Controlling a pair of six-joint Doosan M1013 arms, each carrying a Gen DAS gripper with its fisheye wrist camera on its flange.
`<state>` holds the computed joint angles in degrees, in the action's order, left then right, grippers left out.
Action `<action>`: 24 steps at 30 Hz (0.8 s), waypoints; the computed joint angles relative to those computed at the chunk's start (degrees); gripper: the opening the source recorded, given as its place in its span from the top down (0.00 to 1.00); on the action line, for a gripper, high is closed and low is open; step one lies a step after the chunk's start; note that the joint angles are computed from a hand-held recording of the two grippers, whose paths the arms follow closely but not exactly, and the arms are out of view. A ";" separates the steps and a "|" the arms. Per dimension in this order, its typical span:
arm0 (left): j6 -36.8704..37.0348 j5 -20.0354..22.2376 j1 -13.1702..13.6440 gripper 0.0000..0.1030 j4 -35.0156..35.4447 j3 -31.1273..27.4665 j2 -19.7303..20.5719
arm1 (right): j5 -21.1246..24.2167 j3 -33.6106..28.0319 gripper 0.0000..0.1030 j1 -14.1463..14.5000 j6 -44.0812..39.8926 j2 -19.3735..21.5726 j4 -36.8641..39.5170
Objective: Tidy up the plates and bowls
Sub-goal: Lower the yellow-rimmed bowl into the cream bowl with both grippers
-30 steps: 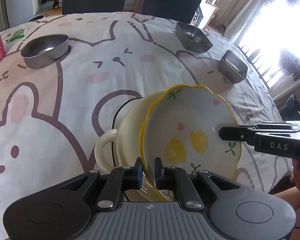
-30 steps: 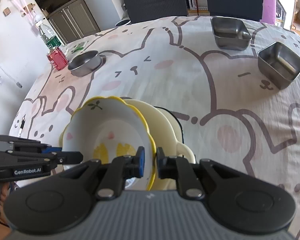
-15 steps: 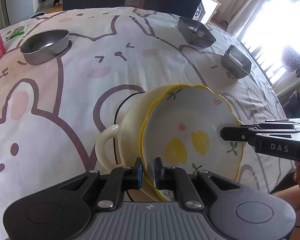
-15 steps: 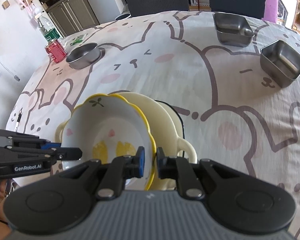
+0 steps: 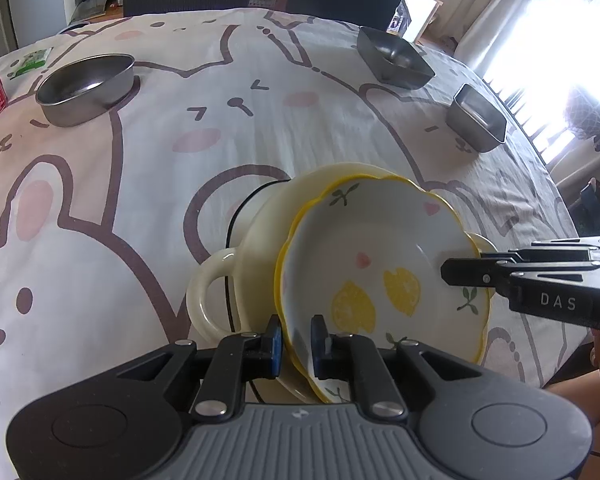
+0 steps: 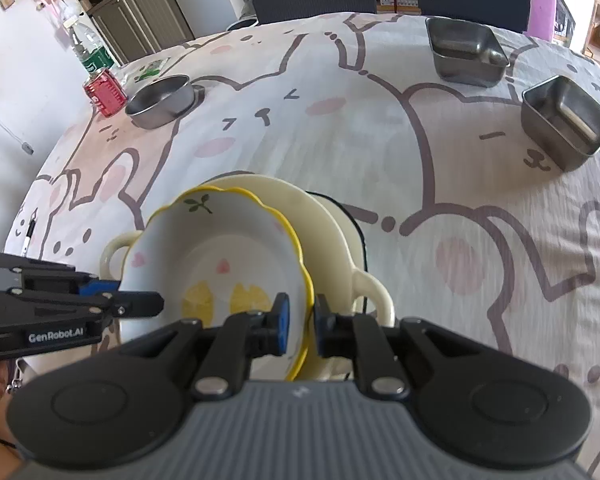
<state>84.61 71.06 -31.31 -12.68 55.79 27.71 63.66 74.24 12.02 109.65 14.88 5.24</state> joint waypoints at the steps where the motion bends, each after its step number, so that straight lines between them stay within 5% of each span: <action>1: 0.01 0.03 0.01 0.85 -0.05 -0.05 0.05 | 0.19 -0.08 0.84 -0.04 -0.14 0.10 0.07; 24: 2.02 -0.79 0.67 0.84 -1.31 -0.44 0.28 | 1.72 -0.02 0.74 -1.26 0.24 0.79 4.04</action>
